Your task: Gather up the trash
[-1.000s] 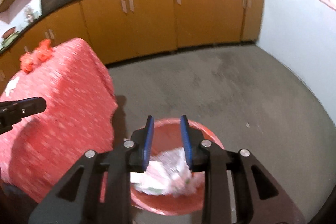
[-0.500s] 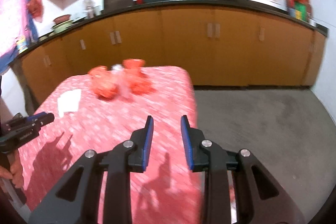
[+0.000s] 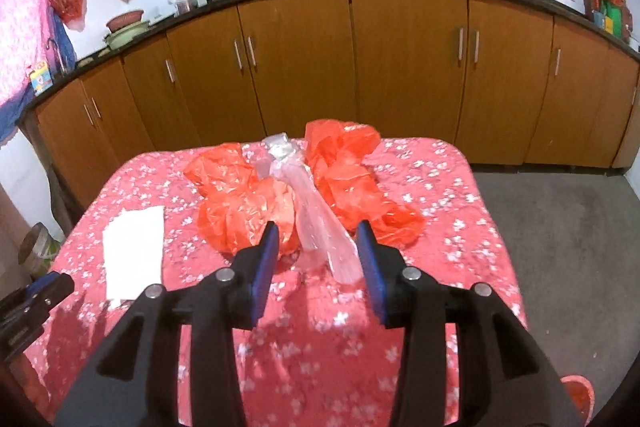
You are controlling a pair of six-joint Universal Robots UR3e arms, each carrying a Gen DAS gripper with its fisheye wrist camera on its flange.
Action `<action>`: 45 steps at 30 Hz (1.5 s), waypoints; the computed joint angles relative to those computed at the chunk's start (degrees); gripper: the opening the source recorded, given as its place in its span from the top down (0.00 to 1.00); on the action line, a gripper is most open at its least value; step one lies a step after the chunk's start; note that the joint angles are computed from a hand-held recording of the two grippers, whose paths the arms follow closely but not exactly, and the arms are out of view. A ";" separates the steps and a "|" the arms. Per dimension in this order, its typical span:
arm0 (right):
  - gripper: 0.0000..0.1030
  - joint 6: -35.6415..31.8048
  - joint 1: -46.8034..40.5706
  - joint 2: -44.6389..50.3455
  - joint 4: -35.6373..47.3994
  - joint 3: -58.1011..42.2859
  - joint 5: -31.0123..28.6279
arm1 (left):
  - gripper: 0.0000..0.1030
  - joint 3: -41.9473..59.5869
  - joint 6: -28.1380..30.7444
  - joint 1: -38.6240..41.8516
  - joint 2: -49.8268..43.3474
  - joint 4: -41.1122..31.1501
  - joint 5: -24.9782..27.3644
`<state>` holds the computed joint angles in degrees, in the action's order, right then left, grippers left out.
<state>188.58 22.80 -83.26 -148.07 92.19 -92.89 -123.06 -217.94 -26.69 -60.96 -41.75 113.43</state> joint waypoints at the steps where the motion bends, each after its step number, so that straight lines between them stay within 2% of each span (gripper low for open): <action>1: 0.70 -0.19 0.40 1.47 0.76 -1.32 -0.68 | 0.54 -0.03 0.18 0.53 -0.31 0.49 -0.75; 4: 0.96 -0.14 -0.22 2.35 2.19 -1.17 0.75 | 0.54 0.52 0.70 1.34 -2.18 1.91 -1.79; 5: 0.97 -0.35 -0.24 2.05 1.70 -0.37 0.87 | 0.54 0.93 0.97 1.50 -3.11 2.31 -2.07; 11: 0.98 -0.69 -1.41 -6.04 -3.92 9.93 3.63 | 0.54 4.28 3.33 1.36 -9.19 3.54 -1.30; 15: 0.98 -1.37 -2.20 -10.58 -4.44 14.37 5.39 | 0.54 7.72 4.21 1.53 -13.71 1.29 -0.83; 17: 0.98 -2.10 -2.12 -11.78 -4.41 15.50 5.47 | 0.54 9.00 4.07 2.47 -15.32 -0.24 -1.42; 19: 0.98 -2.43 -2.03 -12.74 -4.46 16.24 5.29 | 0.55 9.62 3.95 4.42 -15.85 -1.96 -4.21; 20: 0.98 -2.48 -2.23 -13.22 -4.30 16.47 5.55 | 0.58 9.75 3.70 4.47 -16.10 -2.13 -4.08; 21: 0.98 -2.65 -2.63 -13.83 -4.20 16.94 5.95 | 0.71 9.75 4.11 4.66 -16.02 -1.84 -4.65; 22: 0.98 -2.67 -2.70 -14.30 -4.15 17.23 5.88 | 0.76 9.99 4.48 4.62 -16.27 -2.03 -4.90; 23: 0.98 -2.79 -2.72 -14.86 -4.12 17.58 5.75 | 0.87 10.32 4.73 4.12 -16.67 -2.19 -4.36; 25: 0.98 -3.09 -2.89 -16.04 -4.16 18.33 5.85 | 0.94 9.67 5.13 3.86 -15.91 -1.93 -4.98; 28: 0.98 -3.51 -3.38 -19.36 -4.02 20.15 6.39 | 0.97 7.62 4.55 2.37 -12.77 -1.52 -4.50; 33: 0.98 -4.94 -4.84 -26.53 -1.72 22.16 8.77 | 0.97 6.59 2.49 -1.89 -7.66 -3.76 -1.75; 35: 0.98 -4.72 -4.69 -28.22 -0.93 22.34 8.83 | 0.97 7.27 0.76 -4.84 -6.34 -5.52 0.84; 40: 0.98 -3.71 -3.49 -32.28 1.18 22.12 7.44 | 0.97 10.77 -2.89 -12.13 -6.34 -9.82 7.75; 45: 0.98 -3.85 -3.92 -37.75 5.09 21.48 7.49 | 0.97 15.62 -5.21 -17.82 -7.48 -13.41 11.76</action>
<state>184.73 18.89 -121.01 -142.98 113.67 -85.40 -107.44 -223.15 -44.52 -68.44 -55.17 125.20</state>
